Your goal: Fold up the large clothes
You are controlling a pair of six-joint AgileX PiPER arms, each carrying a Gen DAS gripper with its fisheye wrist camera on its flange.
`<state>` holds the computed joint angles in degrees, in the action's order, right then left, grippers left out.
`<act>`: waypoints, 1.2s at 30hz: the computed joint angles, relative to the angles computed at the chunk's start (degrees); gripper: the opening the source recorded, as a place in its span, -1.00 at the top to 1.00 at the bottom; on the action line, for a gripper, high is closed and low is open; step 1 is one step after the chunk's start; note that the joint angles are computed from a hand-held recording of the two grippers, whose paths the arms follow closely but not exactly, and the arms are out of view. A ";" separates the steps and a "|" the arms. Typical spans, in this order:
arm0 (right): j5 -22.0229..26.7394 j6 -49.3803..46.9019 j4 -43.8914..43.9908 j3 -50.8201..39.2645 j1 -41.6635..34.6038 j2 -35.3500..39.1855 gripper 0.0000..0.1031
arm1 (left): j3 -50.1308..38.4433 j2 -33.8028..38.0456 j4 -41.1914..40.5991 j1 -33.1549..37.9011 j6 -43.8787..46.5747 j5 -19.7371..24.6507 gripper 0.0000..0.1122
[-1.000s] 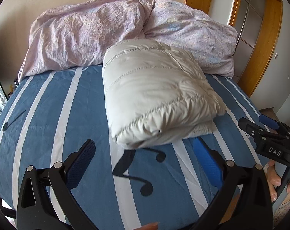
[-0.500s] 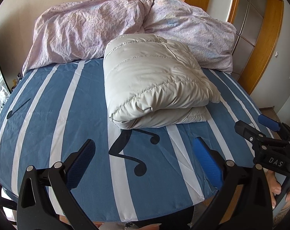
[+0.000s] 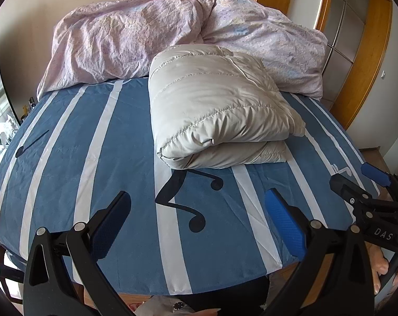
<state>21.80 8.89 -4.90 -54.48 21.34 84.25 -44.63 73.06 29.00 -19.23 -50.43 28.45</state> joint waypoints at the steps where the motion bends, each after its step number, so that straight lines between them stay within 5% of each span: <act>1: 0.18 0.49 -0.37 0.24 0.07 -0.31 -0.96 | 0.04 -0.03 -0.03 -0.06 -0.02 0.12 -0.81; 36: 0.70 -0.32 0.25 2.10 -0.13 -2.00 -0.96 | 0.08 -1.09 -0.57 -2.64 -0.67 2.78 -0.81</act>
